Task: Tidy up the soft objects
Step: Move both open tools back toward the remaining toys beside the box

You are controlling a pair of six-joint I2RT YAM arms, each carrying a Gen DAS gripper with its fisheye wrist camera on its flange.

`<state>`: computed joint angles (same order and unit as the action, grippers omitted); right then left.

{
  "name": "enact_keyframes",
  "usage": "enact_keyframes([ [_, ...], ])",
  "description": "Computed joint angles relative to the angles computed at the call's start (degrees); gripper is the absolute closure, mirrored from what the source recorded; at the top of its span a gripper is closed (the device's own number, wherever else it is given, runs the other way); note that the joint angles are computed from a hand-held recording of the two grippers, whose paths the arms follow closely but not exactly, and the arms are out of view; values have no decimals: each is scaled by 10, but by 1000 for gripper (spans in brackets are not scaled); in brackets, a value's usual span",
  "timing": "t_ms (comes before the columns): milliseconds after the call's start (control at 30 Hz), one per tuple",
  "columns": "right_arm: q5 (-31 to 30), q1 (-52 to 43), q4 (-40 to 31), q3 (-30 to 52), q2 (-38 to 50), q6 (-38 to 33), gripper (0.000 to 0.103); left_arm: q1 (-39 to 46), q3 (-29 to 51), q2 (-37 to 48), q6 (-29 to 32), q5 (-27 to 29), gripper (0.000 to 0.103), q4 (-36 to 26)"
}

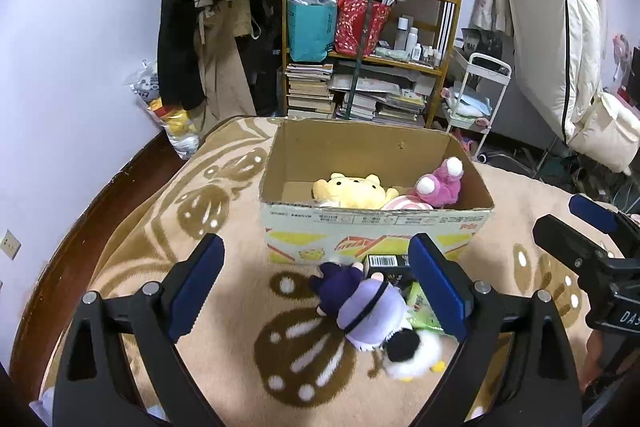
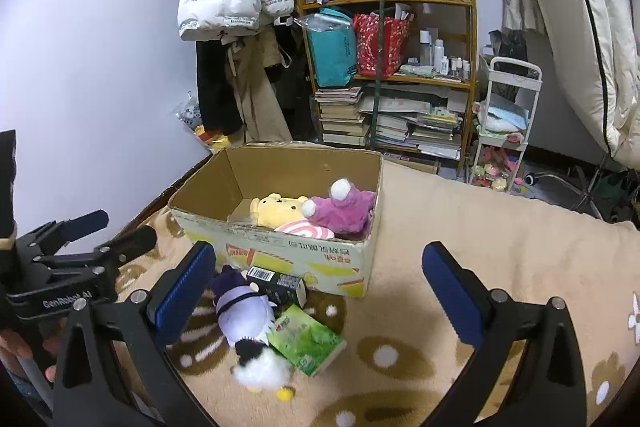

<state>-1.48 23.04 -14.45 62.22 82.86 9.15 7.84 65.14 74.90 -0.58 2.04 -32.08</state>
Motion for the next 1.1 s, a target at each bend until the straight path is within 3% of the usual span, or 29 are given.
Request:
enact_keyframes([
  [400, -6, -14, -11, -30, -21, 21, 0, -25, -50, -39, 10, -21, 11, -17],
  [767, -27, -26, -15, -4, 53, 39, 0, -45, -39, 46, -18, -15, 11, -13],
  [1100, -41, -29, -71, 53, 141, 46, 0, -42, -6, 133, -39, 43, 11, -44],
])
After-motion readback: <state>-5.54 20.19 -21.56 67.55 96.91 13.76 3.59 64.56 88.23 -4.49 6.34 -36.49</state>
